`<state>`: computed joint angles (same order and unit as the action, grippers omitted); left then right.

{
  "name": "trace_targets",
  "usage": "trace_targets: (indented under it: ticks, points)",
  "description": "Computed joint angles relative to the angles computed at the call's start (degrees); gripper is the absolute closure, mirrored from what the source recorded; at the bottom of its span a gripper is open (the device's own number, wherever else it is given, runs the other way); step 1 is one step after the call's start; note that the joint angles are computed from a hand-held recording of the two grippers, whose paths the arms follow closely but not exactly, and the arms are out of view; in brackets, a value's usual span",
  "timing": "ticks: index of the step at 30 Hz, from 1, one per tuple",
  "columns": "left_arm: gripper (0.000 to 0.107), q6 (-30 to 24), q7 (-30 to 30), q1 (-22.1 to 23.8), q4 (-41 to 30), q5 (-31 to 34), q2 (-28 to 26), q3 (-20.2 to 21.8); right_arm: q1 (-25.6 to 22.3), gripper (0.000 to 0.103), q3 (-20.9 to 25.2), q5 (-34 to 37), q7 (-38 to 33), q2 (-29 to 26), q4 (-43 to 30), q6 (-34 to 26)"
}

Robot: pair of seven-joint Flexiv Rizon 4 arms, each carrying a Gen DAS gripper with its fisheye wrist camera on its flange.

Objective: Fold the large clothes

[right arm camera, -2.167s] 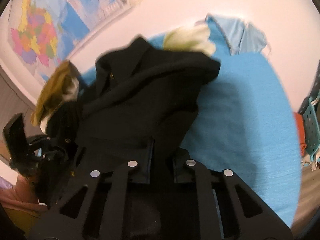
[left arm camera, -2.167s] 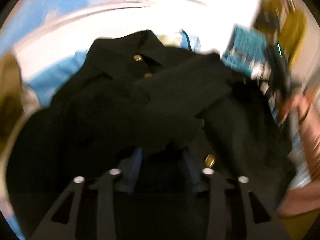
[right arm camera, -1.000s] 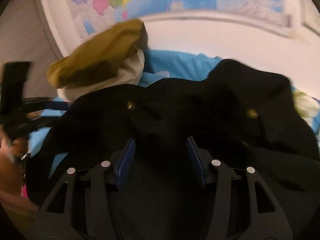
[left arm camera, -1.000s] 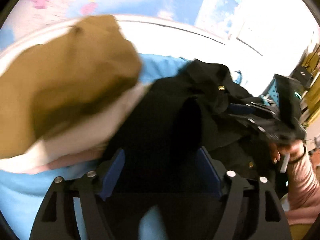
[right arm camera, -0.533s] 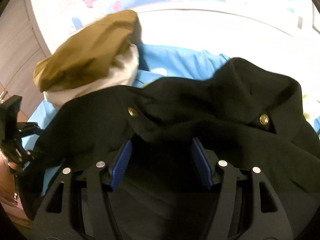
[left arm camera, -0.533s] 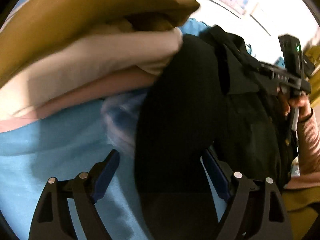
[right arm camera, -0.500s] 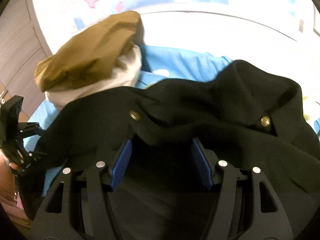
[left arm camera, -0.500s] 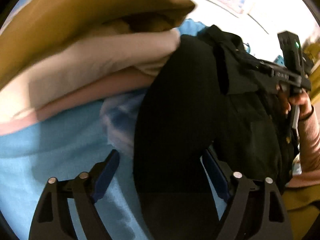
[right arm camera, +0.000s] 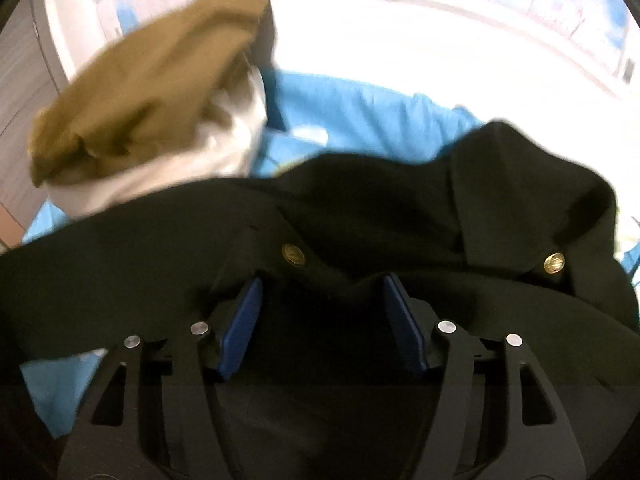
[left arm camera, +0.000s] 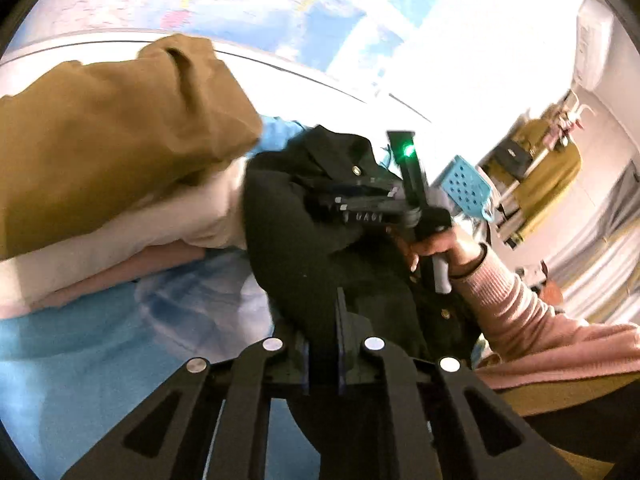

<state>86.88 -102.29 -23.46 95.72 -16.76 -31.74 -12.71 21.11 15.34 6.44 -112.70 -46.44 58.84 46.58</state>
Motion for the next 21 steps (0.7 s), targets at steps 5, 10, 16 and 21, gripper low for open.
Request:
trace_targets:
  ticks: [5,10,16,21]
  points:
    - [0.094,-0.1,-1.4,0.7,0.2,-1.2,-0.4,-0.2,-10.8,0.028,12.4,14.5,-14.3,7.1,5.3,-6.6]
    - [0.094,1.1,2.0,4.2,0.3,-2.2,-1.3,-5.1,-16.6,0.016,19.6,25.5,-24.7,9.9,7.8,-26.8]
    - [0.094,-1.9,2.7,3.1,-3.5,-3.2,-3.0,-4.4,-10.5,0.039,16.6,27.7,-20.7,8.8,9.0,-33.5]
    - [0.093,-1.0,5.7,3.8,-5.4,-3.9,-3.9,-6.8,-11.9,0.092,14.6,34.5,-19.5,8.6,4.8,-37.7]
